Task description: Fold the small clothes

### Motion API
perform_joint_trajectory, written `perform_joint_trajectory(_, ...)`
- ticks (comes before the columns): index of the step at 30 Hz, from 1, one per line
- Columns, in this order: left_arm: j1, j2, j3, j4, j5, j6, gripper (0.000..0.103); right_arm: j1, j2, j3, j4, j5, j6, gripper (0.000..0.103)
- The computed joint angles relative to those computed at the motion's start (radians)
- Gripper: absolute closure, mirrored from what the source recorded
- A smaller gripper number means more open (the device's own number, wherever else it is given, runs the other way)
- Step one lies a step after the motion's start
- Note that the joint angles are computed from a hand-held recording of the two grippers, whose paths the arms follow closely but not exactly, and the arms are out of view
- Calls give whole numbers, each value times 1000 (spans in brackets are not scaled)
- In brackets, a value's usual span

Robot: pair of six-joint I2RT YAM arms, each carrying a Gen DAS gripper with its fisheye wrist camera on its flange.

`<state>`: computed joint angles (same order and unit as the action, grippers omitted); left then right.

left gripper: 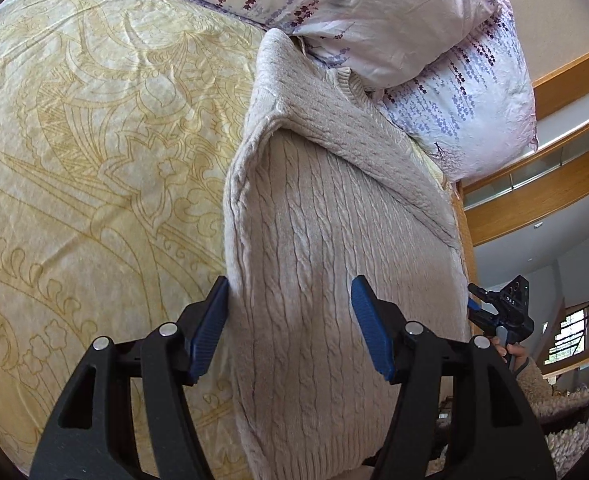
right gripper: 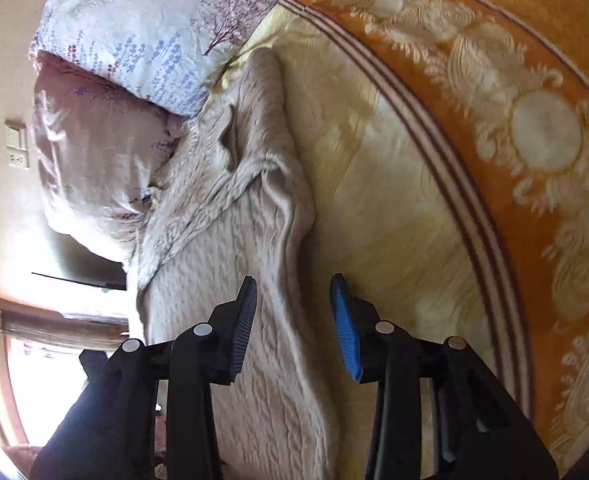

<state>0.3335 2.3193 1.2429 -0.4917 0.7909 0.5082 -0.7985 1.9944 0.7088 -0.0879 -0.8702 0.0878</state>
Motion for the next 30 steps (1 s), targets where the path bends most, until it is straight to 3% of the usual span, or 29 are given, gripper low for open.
perform_joint_trajectory(6,36,53,19,-207,68,148,45,-38,3,-50,-214,-144,-263,63)
perform_joint_trajectory(11,58,82,-8,-335,80,269,47,-46,-20,-63,-448,-135,-518,64)
perform_joint_trajectory(15,54,84,-42,-370,66,321,52,0,-56,-89,-518,-103,-605,66)
perform_joint_trajectory(19,51,80,-48,-365,76,301,61,35,-113,-111,-501,-71,-589,69)
perform_joint_trajectory(21,48,79,-43,-363,81,301,75,64,-155,-122,-454,-29,-554,91)
perform_joint_trajectory(23,51,75,-42,-348,82,298,87,86,-220,-152,-391,-2,-522,94)
perform_joint_trajectory(30,55,35,-23,-285,146,232,92,85,-410,-231,-174,-34,-373,95)
